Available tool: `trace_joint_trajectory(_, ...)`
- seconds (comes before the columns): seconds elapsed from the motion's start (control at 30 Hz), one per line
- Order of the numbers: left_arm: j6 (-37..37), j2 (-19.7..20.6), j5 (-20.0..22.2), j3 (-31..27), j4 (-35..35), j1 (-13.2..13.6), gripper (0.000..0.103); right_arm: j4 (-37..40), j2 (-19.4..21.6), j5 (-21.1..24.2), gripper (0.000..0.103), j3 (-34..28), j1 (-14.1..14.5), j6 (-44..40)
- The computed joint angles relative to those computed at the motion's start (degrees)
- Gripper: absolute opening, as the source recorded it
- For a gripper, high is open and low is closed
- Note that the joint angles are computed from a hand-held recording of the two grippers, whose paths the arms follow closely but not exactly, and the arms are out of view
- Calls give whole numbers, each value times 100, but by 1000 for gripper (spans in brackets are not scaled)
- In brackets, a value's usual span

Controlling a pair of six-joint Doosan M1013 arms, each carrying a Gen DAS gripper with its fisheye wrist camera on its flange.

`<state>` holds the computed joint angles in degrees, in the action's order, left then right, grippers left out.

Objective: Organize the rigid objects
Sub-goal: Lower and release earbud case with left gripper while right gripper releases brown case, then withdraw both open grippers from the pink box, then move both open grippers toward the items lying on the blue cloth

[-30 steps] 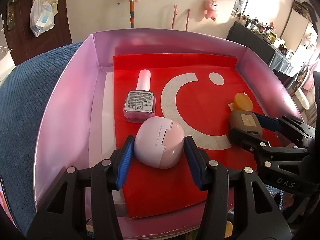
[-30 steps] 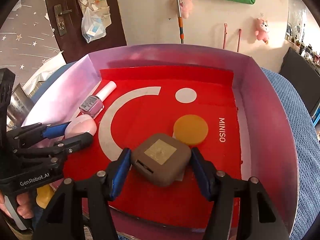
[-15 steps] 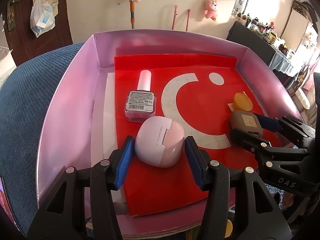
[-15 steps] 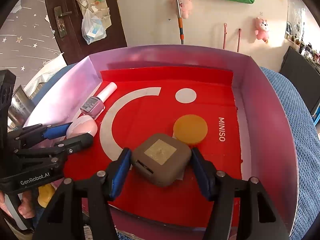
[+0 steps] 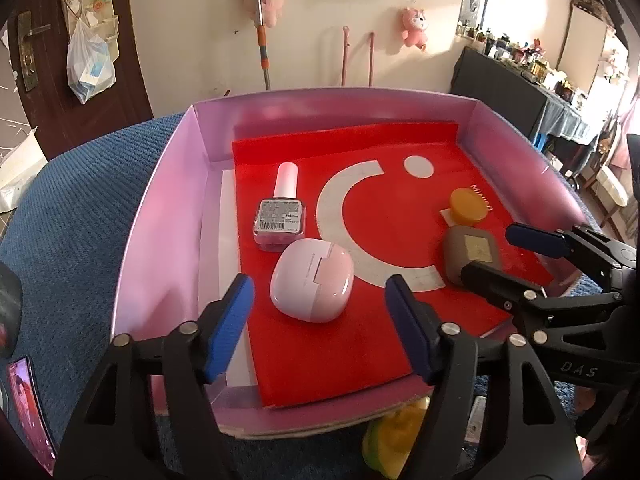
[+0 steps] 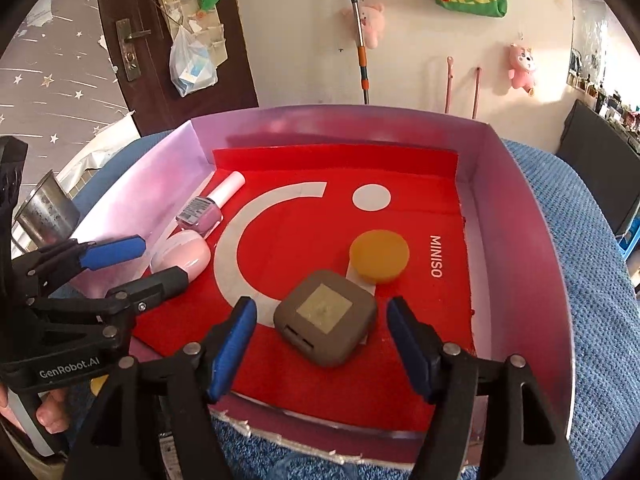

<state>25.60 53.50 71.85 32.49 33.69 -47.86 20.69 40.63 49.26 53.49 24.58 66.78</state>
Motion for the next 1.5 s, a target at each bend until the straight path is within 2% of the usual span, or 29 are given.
trace_joint_trajectory(0.23,-162,-93,4,103,240,-72,76,177,-208,-257,78,296,-15,-233)
trace_joint_trajectory(0.3,-238,-145,-31,181,273,-86,76,294,-281,-344,84,392,-21,-352)
trace_joint_trajectory(0.43,-327,-206,-41,269,348,-117,76,541,-424,-515,87,589,-38,-561)
trace_joint_trajectory(0.57,-406,-234,35,302,477,-159,76,707,-537,-657,97,744,-53,-707)
trace_joint_trajectory(0.73,-521,-291,59,385,602,-212,76,944,-644,-765,102,886,-79,-898)
trace_joint_trajectory(1.33,-1190,-624,-43,939,1040,-430,76,2203,-1148,-1068,103,1580,-181,-1971)
trace_joint_trajectory(1.5,-1320,-656,38,999,1097,-481,76,2549,-1314,-1213,103,1802,-190,-2288)
